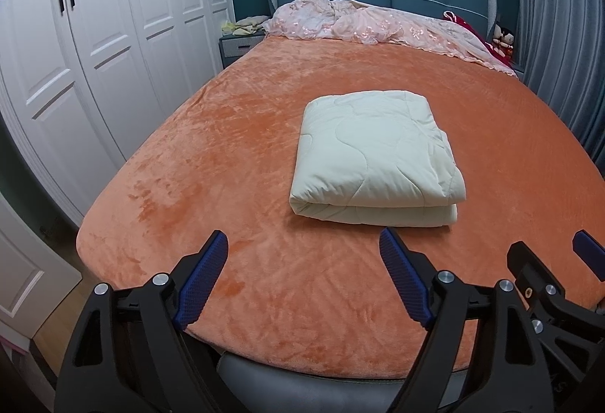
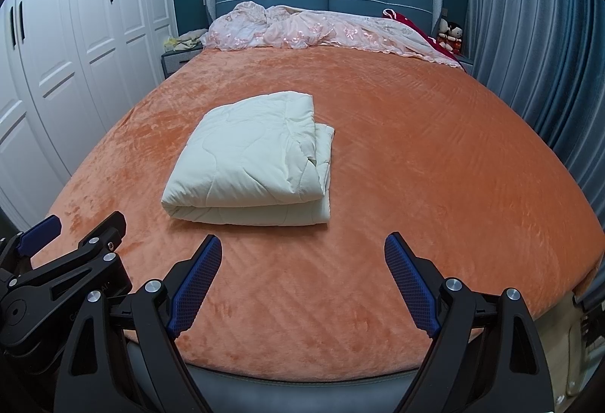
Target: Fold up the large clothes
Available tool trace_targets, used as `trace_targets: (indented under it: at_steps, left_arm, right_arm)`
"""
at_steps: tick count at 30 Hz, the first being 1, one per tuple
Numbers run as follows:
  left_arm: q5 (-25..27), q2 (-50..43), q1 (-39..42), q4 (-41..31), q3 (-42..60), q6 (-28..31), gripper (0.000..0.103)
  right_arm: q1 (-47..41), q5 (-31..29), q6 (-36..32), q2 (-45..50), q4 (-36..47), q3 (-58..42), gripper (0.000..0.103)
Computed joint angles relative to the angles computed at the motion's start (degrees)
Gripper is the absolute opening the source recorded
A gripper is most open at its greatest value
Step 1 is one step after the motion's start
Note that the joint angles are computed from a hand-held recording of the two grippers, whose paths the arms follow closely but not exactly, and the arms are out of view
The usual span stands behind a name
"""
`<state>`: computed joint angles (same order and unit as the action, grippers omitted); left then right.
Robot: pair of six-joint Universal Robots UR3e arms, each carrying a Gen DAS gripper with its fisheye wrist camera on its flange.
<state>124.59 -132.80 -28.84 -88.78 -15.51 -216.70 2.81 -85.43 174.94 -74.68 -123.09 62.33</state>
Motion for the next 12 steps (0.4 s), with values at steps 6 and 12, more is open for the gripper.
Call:
trace_targets:
  at_steps: [6, 12]
  left_arm:
    - [-0.92, -2.71, 0.46, -3.52, 5.97, 0.33, 0.077]
    - [-0.79, -4.38, 0.51, -5.26, 9.39, 0.47, 0.077]
  right_arm:
    - [0.39, -0.57, 0.21, -0.49, -0.1, 0.61, 0.086]
    - [1.05, -1.16, 0.86, -0.82, -0.26, 1.15, 0.086]
